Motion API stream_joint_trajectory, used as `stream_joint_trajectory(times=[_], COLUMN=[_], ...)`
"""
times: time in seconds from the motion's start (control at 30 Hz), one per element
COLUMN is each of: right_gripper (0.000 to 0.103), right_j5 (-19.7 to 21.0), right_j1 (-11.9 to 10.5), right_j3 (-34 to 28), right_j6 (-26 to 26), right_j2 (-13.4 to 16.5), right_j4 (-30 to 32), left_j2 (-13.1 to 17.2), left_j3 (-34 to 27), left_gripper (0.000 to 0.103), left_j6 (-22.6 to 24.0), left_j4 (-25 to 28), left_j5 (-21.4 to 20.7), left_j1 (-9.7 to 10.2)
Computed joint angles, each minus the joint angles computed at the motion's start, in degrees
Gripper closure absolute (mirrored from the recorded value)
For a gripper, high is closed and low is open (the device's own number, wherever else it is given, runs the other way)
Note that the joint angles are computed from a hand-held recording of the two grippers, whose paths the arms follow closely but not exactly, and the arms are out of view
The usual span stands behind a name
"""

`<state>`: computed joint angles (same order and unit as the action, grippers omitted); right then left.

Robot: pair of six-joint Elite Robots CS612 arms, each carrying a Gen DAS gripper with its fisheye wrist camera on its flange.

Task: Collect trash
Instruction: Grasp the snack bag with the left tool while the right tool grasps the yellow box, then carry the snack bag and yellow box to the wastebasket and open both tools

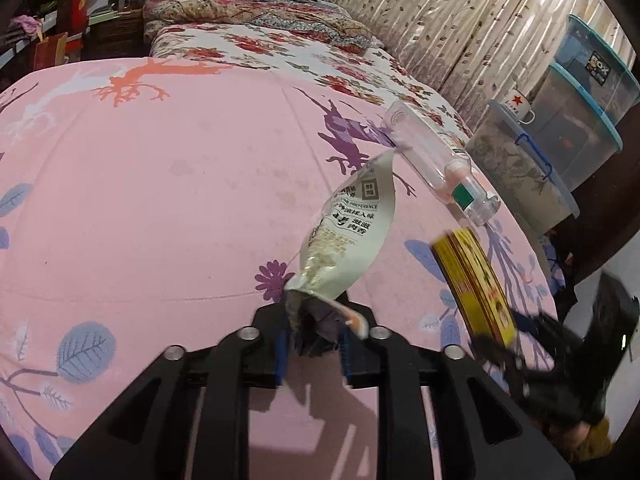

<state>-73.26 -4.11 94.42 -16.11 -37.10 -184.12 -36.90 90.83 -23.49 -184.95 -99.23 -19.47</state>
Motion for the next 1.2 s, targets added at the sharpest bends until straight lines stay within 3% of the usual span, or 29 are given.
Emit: stream_joint_trajectory(times=[0.07,0.13,0.4,0.43,0.47,0.53,0.6,0.77,0.97,1.2], right_gripper=[0.031,0.028,0.026,0.026,0.026,0.040,0.040,0.041,0.041,0.041], right_j5=[0.72,1.54,3.84,3.78,3.81,4.35,5.16,9.91,11.72,9.71], right_j1=[-0.34,-0.75,-1.42,-1.37,-1.42,-1.53,-1.68,-3.03,-5.47,-9.90], right_j3=[0.79,0.97,0.89,0.90,0.86,0.58,0.77,2.88,6.03,7.82], right_j6=[0.54,1.79,3.12,3.10,2.97,2.35,2.17,2.99,8.29,16.71], right_j2=[-0.08,0.11,0.16,0.15,0.18,0.23,0.16,-0.64,-1.42,-0.95], right_j4=[-1.17,-1.98,-2.67,-2.78,-2.76,-1.68,-1.95,-6.77,-14.02,-16.68], left_j2=[-0.51,-0.75,-0.72,-0.58,-0.49,-0.33,-0.79,-1.14,-0.54,2.35], left_j3=[0.24,0.27,-1.56,-1.98,-2.19,-2.77,-2.32,-2.42,-4.36,-11.96], left_gripper=[0.036,0.032,0.032,0.035,0.059,0.066,0.071,0.074,0.075,0.075], left_j6=[-0.45,-0.16,2.90,3.06,2.93,3.03,3.25,1.14,3.44,9.17], left_j4=[-0.02,-0.49,2.61,3.59,4.18,5.86,5.45,4.22,4.64,14.45], left_j5=[3.68,6.98,10.67,10.60,10.13,8.97,8.76,-2.82,-11.80,-17.55], left_j1=[-0.80,-1.41,-2.70,-2.71,-2.68,-2.52,-2.57,-1.47,-2.91,-6.46])
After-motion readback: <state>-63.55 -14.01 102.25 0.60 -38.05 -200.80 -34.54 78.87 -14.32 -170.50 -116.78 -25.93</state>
